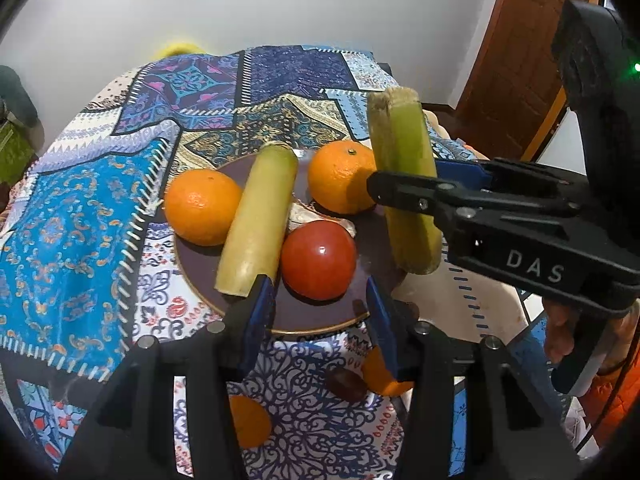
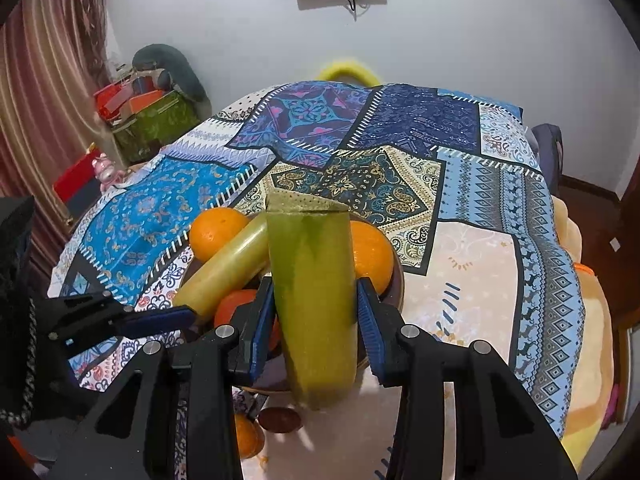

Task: Organize fruits
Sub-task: 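Carry the gourd and tomato onto the dark plate and open both grippers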

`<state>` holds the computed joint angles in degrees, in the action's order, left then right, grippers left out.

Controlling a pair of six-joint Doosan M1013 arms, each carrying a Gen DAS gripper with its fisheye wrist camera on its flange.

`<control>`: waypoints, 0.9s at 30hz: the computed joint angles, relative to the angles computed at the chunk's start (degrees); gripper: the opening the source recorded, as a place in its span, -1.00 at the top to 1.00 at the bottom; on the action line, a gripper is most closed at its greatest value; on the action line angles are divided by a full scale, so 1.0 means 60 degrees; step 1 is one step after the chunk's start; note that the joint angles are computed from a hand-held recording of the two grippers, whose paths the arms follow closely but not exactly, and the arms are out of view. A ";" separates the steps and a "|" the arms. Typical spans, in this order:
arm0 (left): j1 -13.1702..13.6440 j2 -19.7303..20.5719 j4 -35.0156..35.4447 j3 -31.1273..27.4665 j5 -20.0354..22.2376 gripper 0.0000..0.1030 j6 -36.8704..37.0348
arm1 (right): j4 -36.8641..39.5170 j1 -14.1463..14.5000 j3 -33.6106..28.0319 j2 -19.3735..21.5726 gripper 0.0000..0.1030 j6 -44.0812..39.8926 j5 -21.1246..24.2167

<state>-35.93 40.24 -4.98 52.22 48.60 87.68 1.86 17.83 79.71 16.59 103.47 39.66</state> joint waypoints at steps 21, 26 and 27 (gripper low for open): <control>0.0121 -0.1088 0.0883 0.1279 -0.0773 0.05 -0.0985 | -0.0635 0.0302 0.0197 -0.0447 0.19 0.0672 0.0395; 0.0130 -0.1442 0.1269 0.1713 -0.0836 0.05 -0.1269 | -0.0892 0.0469 0.0445 -0.0732 0.18 0.1062 0.0410; 0.0145 -0.1494 0.1314 0.1782 -0.0824 0.05 -0.1313 | -0.0935 0.0504 0.0485 -0.0775 0.17 0.1141 0.0417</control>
<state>-35.06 31.28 2.91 62.91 43.66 79.81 -3.75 20.86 82.62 11.94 110.32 42.16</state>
